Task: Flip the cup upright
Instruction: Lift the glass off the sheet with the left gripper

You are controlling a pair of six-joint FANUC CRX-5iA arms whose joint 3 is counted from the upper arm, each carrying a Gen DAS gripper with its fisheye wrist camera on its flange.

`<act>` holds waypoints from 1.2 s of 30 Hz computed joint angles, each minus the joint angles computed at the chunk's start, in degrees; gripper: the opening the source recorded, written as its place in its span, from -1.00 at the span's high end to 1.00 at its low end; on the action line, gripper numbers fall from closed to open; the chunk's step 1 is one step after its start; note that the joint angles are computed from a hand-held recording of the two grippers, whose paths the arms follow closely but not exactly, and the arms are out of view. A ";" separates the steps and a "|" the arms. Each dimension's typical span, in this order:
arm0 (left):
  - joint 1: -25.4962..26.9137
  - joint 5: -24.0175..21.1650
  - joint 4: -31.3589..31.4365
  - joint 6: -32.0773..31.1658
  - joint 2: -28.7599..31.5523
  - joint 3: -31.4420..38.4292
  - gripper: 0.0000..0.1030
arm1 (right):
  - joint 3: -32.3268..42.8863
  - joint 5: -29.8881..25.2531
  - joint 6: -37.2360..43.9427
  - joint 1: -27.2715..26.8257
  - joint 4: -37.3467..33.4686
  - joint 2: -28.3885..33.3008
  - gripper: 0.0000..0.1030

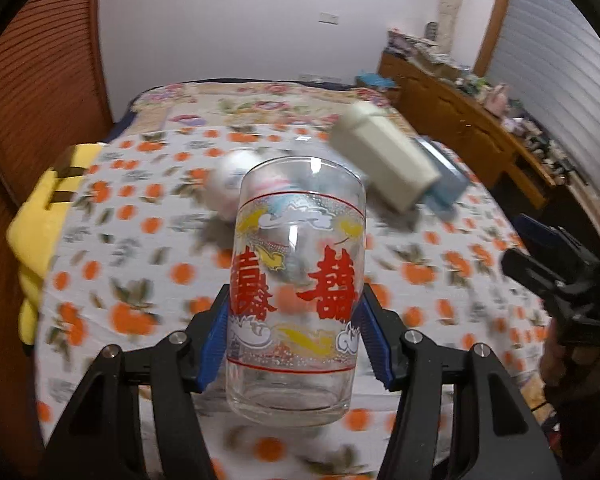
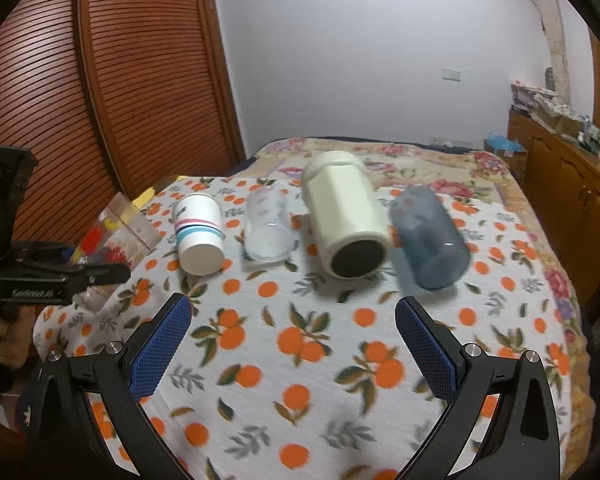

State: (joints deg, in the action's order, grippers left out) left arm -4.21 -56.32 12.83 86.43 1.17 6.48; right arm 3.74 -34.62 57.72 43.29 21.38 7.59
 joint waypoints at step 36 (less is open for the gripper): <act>-12.05 -1.67 -0.74 9.15 10.43 6.81 -0.14 | -9.64 -1.28 -7.96 -4.21 3.47 -6.39 -1.00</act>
State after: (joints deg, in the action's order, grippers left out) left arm -16.26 -57.99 12.09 95.58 11.60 13.29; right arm -5.90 -35.90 49.76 39.07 24.85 1.20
